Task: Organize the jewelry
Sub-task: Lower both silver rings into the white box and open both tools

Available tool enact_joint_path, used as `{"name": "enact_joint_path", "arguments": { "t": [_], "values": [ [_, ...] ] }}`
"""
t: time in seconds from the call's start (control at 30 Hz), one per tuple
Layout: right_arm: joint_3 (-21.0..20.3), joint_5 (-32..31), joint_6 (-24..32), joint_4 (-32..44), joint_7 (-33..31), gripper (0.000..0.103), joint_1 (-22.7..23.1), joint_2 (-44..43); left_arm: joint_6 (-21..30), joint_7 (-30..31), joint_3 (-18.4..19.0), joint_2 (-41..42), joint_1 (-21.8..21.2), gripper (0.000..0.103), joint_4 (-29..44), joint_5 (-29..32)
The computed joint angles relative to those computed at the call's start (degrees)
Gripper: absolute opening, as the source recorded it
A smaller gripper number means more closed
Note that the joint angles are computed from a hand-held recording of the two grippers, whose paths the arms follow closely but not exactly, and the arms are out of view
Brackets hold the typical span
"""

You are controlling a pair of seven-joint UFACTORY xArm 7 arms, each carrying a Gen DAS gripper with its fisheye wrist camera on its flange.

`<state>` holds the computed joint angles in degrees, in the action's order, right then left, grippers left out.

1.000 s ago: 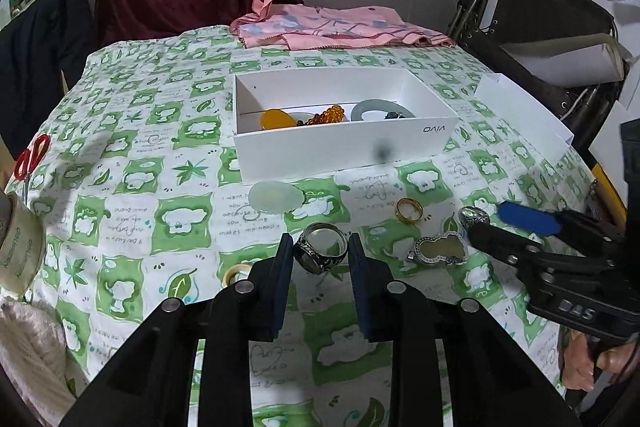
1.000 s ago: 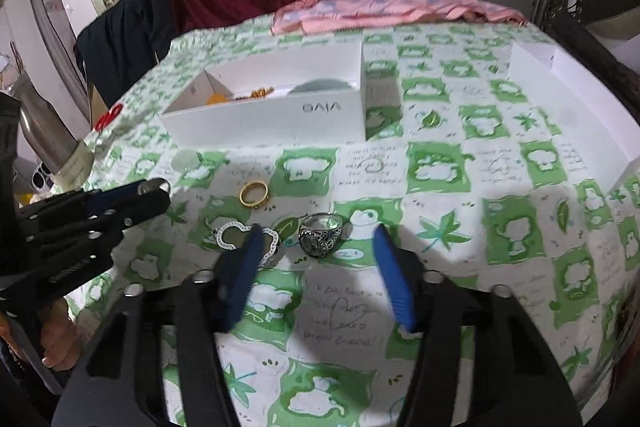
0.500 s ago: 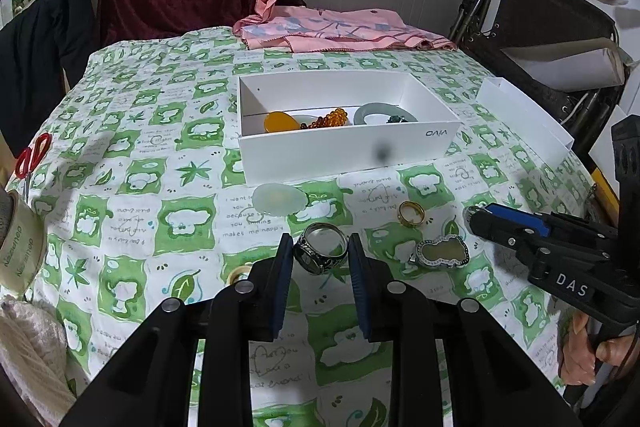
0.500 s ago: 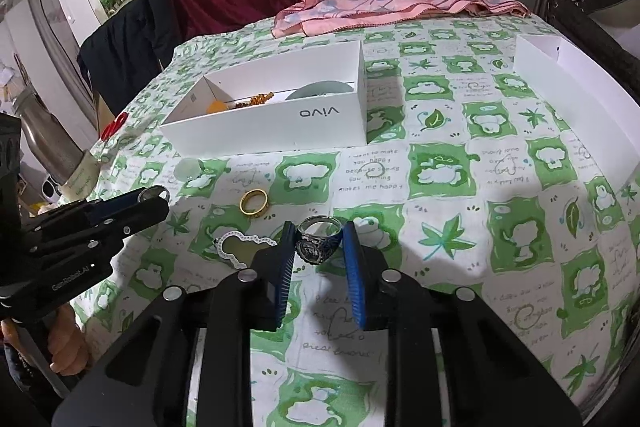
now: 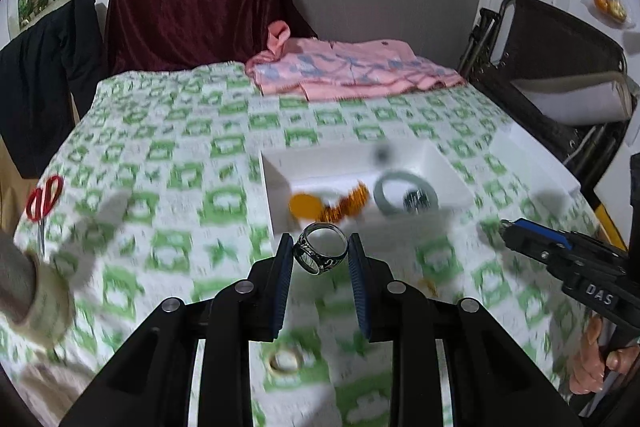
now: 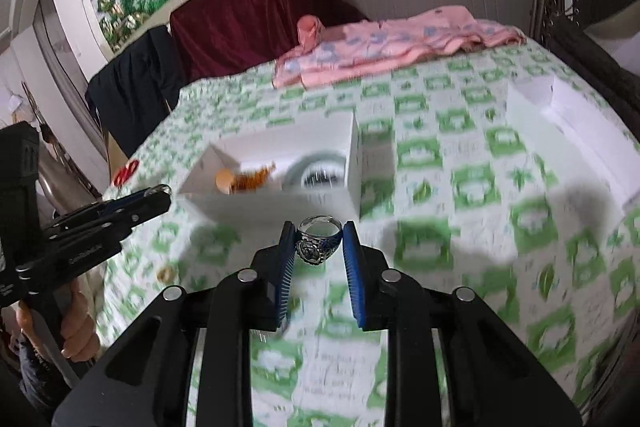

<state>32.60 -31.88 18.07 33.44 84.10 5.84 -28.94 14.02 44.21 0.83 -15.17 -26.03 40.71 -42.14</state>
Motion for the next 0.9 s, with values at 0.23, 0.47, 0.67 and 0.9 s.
{"name": "enact_joint_path", "arguments": {
  "t": [0.23, 0.47, 0.67, 0.9],
  "values": [
    [-3.1, -2.9, -3.4, 5.9, -4.1, 0.023, -2.6, 8.1, 0.2, -3.4, -3.1, 7.9, 2.8, 0.028, 7.8, 3.1],
    [-6.5, -9.0, -2.8, 12.0, -3.0, 0.023, -2.0, 17.7, 1.4, -5.8, -6.9, 14.5, 6.9, 0.028, 12.7, 4.9],
    [-10.2, -14.7, -4.6, 12.9, 2.4, 0.024, -0.3, 20.7, 0.3, -1.6, -8.9, 14.6, 8.4, 0.04, 12.8, 0.2],
    [-13.4, -21.2, -8.2, 10.4, 10.4, 0.024, 0.9, 18.2, -0.5, 0.2, -8.5, 13.4, 8.3, 0.044, 11.9, -2.8]
  ]
}}
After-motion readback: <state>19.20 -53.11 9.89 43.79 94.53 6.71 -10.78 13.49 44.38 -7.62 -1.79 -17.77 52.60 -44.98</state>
